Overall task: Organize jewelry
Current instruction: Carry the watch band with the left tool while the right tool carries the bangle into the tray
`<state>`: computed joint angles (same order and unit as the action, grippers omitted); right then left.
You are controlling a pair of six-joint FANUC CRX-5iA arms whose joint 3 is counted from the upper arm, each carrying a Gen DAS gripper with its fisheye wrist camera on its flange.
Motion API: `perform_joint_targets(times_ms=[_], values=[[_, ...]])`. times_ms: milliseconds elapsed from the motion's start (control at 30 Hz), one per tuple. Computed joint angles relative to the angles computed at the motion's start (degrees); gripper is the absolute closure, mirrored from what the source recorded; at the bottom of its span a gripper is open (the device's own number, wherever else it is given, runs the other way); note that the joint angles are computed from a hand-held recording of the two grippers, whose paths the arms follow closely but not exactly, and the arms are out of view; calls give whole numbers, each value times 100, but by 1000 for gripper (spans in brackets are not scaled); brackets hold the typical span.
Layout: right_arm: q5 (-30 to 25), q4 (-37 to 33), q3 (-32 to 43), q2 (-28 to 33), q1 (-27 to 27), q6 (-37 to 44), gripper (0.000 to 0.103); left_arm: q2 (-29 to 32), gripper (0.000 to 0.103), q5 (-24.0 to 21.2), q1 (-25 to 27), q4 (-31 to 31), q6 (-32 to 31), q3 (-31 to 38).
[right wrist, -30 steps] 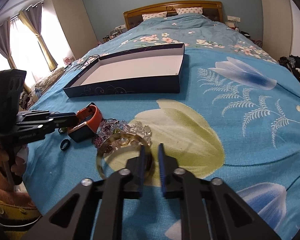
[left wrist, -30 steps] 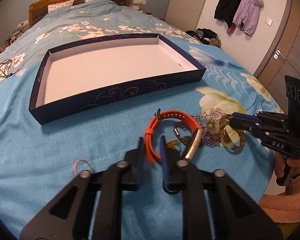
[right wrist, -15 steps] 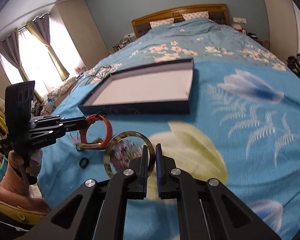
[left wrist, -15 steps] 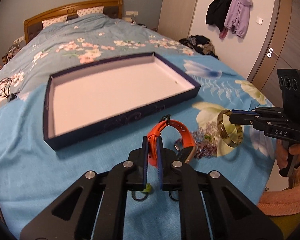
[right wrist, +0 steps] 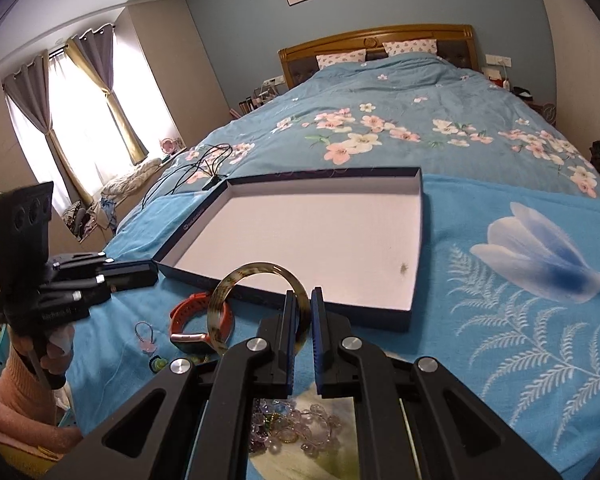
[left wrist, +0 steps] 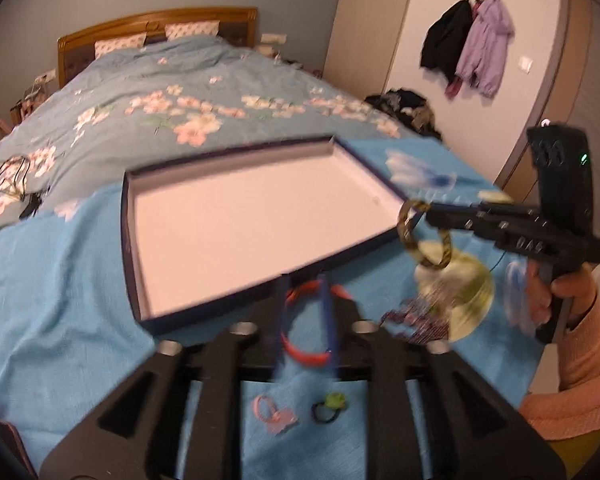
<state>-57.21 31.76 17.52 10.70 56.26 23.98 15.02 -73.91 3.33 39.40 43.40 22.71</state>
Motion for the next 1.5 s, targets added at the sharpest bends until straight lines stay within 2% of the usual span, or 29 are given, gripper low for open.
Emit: perform_joint_targets(times_ms=[33, 300, 367, 467, 633, 1067, 1167, 1267, 1500], values=[[-8, -28, 5, 8, 0, 1, 97, -13, 60, -16, -9, -24, 30, -72], [28, -208, -51, 1, -29, -9, 97, 141, 61, -275, -61, -664, 452, 19], [56, -237, -51, 5, -40, 16, 97, 200, 63, -342, -27, -550, 459, -8], [105, -284, -57, 12, -58, 43, 97, 389, 79, -602, -24, -455, 492, 168], [94, -340, -40, 26, -87, 99, 97, 358, 96, -476, -104, -658, 493, 188], [-46, -74, 360, 236, -210, 296, 97, 376, 96, -292, -48, -186, 432, 446], [-118, -93, 682, 426, -314, 488, 97, 464, 95, -152, -42, -154, 524, 703], [-268, -196, 1127, 699, -439, 767, 97, 758, 95, -137, -76, -234, 806, 1243], [-972, -559, 2613, 1651, -769, 1469, 97, 1860, 95, -491, -232, -749, 1691, 3117]])
